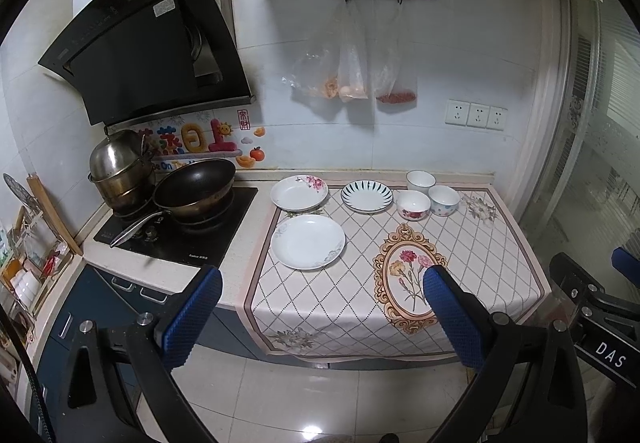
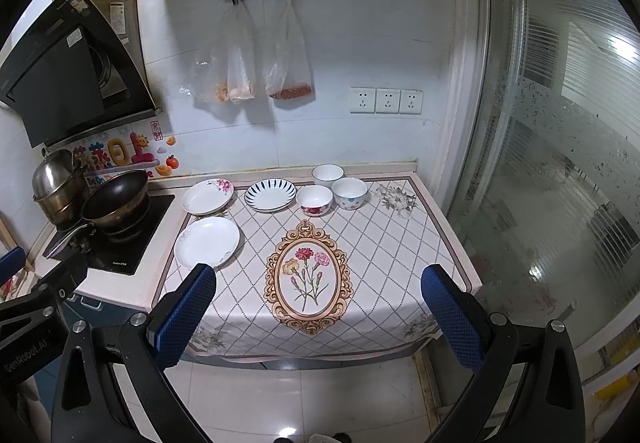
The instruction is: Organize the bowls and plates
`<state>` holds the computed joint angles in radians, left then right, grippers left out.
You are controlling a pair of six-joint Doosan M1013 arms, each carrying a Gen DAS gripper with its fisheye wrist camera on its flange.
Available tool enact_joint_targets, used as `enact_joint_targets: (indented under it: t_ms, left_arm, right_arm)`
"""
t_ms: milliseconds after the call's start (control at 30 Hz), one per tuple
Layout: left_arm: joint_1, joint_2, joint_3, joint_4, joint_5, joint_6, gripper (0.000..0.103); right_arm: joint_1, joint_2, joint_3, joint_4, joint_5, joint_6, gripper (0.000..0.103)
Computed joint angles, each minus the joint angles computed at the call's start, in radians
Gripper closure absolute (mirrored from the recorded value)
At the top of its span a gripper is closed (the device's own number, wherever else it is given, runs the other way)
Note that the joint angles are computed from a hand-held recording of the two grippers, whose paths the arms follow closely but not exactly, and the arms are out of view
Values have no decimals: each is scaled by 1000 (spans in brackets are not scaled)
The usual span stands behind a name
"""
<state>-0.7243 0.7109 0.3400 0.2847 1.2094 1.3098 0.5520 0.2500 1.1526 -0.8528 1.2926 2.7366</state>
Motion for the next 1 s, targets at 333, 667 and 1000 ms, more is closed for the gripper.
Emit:
enact_joint_targets:
  t_ms: [333, 667, 1000]
  left_arm:
    - [1, 9, -16, -4, 11, 3, 0]
    - [1, 12, -23, -4, 14, 7, 0]
    - [0, 1, -2, -4, 6, 4, 0]
  right_arm:
    - [1, 0, 1, -2, -2, 1, 0]
    - [1, 0, 1, 0, -3, 3, 0]
    - [2, 1, 1, -1, -1, 3, 0]
